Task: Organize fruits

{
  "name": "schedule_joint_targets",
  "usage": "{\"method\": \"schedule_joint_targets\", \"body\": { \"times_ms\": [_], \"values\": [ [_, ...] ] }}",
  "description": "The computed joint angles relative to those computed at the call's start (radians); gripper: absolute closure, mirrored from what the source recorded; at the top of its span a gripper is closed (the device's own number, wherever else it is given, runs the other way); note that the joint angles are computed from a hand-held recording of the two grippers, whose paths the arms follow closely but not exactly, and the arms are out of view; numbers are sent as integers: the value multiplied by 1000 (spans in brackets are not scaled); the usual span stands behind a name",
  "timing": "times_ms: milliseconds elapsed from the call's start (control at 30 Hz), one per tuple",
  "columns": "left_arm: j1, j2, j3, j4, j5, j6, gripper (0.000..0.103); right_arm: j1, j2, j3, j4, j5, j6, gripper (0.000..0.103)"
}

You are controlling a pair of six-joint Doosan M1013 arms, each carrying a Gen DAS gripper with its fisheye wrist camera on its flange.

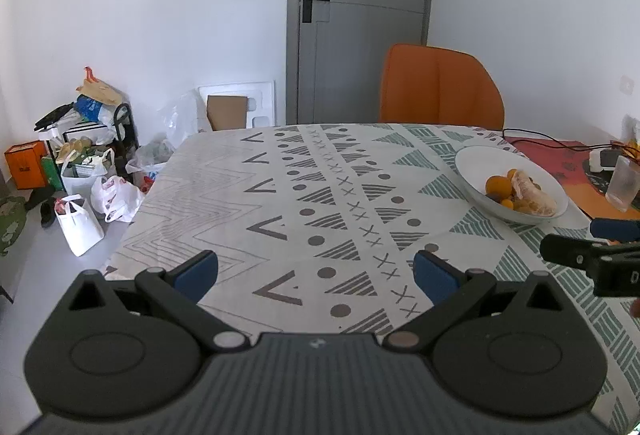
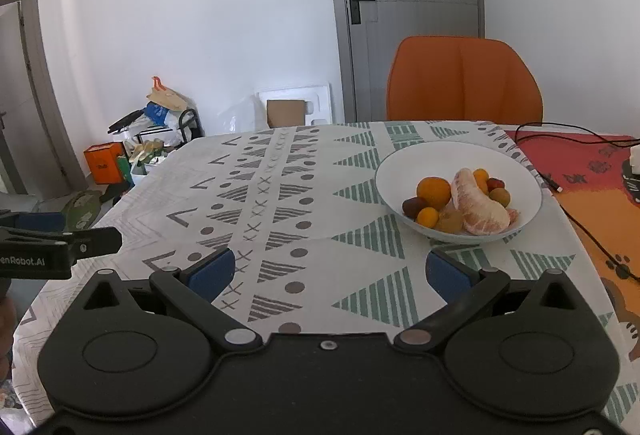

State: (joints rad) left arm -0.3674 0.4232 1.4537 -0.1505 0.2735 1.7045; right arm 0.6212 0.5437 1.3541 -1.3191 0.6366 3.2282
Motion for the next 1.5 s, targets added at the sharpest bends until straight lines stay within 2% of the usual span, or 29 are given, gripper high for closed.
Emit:
{"method": "schedule_joint_targets", "body": {
  "times_ms": [100, 600, 800, 1500],
  "values": [
    [2, -1, 2, -52, -2, 53, 0, -2, -3, 3, -5, -5, 9, 0],
    [3, -3, 6, -60, 2, 56, 0, -2, 0, -2, 13, -15, -10, 0],
    [9, -3, 7, -122, 4, 111, 0, -5, 6, -9, 32, -16, -22, 0],
    [3, -2, 4, -94, 10, 87, 0, -3, 3, -2, 23, -18, 11, 0]
  ]
}}
